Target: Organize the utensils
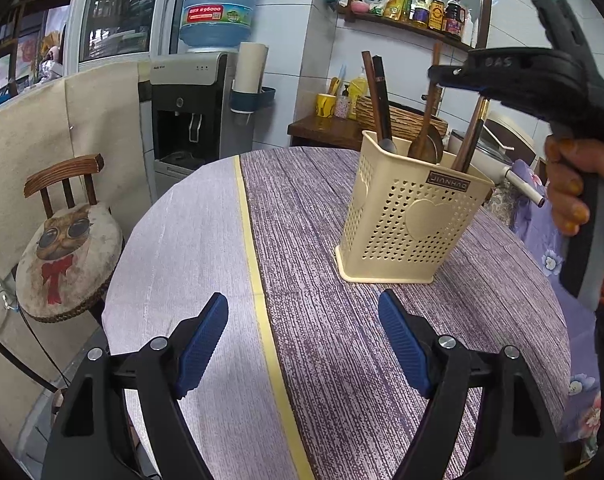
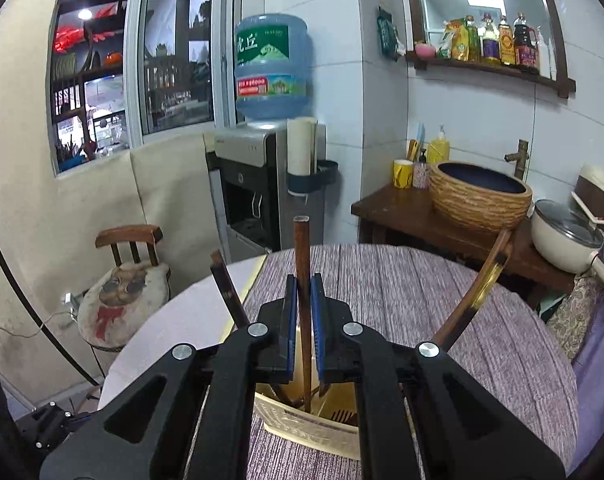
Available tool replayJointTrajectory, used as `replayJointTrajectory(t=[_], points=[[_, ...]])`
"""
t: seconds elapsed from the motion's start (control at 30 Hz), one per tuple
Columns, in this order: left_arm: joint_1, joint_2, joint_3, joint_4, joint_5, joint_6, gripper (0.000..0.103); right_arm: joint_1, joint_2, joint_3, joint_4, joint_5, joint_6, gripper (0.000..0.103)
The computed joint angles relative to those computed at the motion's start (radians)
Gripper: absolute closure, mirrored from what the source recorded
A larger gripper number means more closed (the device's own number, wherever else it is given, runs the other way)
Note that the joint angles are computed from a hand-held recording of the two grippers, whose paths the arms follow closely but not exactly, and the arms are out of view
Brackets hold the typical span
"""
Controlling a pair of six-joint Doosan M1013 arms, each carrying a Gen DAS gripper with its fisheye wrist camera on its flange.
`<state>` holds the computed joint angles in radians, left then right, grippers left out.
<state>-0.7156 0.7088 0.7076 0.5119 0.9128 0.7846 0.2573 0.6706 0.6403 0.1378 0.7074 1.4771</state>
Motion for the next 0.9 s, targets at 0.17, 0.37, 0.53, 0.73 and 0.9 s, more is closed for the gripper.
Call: replayJointTrajectory(t=[0.17, 0.37, 0.53, 0.73, 0.9], points=[[-0.003, -0.003, 0.005, 0.001, -0.002, 0.0, 0.026, -0.003, -0.007, 0.039, 0.008, -0.007, -0.015, 0.095], [-0.01, -0.016, 0.028, 0.035, -0.016, -0.03, 0.021, -0.011, -0.068, 0.163, 0.042, -0.117, -0.022, 0.085], [-0.026, -0.038, 0.072, 0.106, -0.05, -0.064, 0.008, -0.005, -0.186, 0.375, -0.005, -0.313, 0.034, 0.032], [-0.051, -0.08, 0.166, 0.178, -0.115, -0.096, 0.005, -0.006, -0.305, 0.598, 0.036, -0.405, 0.041, 0.01], [-0.076, -0.139, 0.29, 0.31, -0.174, -0.224, 0.005, 0.01, -0.397, 0.789, -0.131, -0.51, 0.216, 0.006]])
